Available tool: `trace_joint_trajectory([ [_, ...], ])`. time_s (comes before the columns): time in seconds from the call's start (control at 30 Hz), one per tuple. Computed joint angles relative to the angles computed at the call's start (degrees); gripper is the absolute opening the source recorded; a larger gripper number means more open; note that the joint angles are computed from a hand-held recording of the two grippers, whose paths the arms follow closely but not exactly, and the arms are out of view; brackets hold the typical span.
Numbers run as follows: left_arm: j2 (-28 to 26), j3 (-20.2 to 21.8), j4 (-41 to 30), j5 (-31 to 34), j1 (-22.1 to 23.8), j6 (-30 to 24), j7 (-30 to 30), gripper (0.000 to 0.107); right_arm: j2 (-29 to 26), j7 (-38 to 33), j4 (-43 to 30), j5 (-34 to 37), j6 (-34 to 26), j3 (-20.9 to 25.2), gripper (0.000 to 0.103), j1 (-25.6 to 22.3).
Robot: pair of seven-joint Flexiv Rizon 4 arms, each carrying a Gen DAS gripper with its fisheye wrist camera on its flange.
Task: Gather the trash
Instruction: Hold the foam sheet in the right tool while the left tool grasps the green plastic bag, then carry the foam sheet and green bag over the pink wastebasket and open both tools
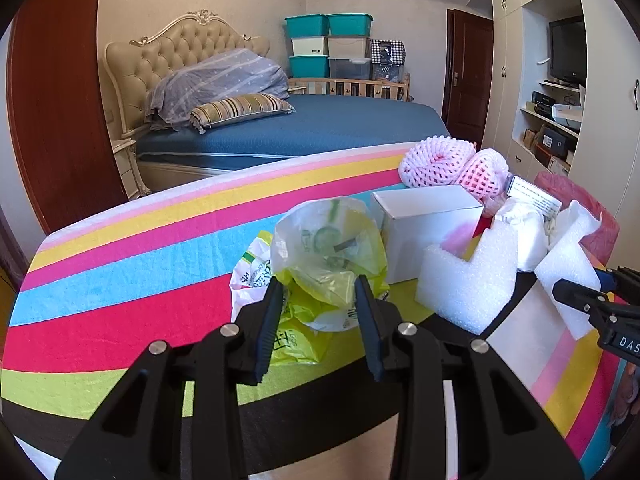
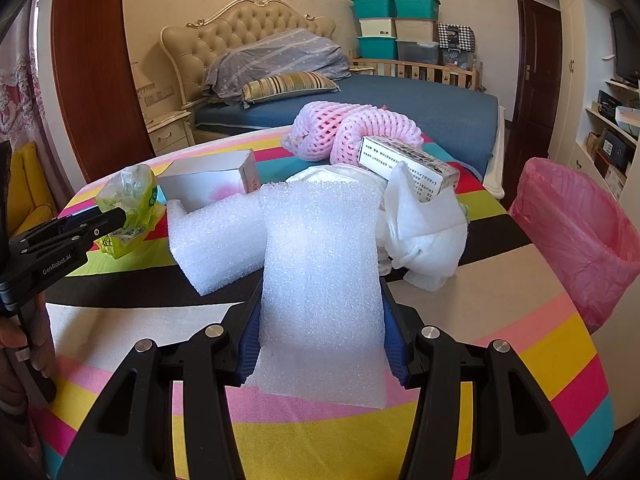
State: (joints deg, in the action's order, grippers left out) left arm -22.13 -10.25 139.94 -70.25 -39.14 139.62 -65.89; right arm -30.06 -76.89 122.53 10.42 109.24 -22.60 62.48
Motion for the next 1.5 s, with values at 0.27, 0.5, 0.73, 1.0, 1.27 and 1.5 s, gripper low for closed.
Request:
trace_joint_trajectory([
  [0.27,0.3,0.2,0.5,0.1,0.0,0.3,-0.9,0.036,-0.1,-0.1,-0.1,0.2,0.2,0.2,0.049,-0.1],
  [0.5,-0.7,-0.1,0.2,0.6,-0.8,4.6,-1.0,0.036,-0.3,-2.8,0.5,2.8,4.0,-0.1,0.049,1.2],
  [0.73,-1.4,0.1,0.9,6.2,-1.3,11.1,-3.4,0.036,-0.7,-8.0,0.0,9.6,7.7,0.1,0.049,3.0],
  [1.0,-0.8,-1.0,-0.4,6.9,-1.9,10.0,-0.5,0.036,0.1,-11.5,-1.0,12.8,10.4,6.1,0.049,-1.9],
  [1.27,-2.4,-2.8,-4.6,5.1,-5.1,9.4,5.5,0.037,4.0,-14.9,1.3,15.6,11.4,9.3,0.049,-5.7],
  [1.5,-4.8,-3.8,-8.7,6.2,-6.8,7.1,8.5,0.037,5.6,-18.3,3.0,17.7,13.9,13.5,0.049,-10.8],
])
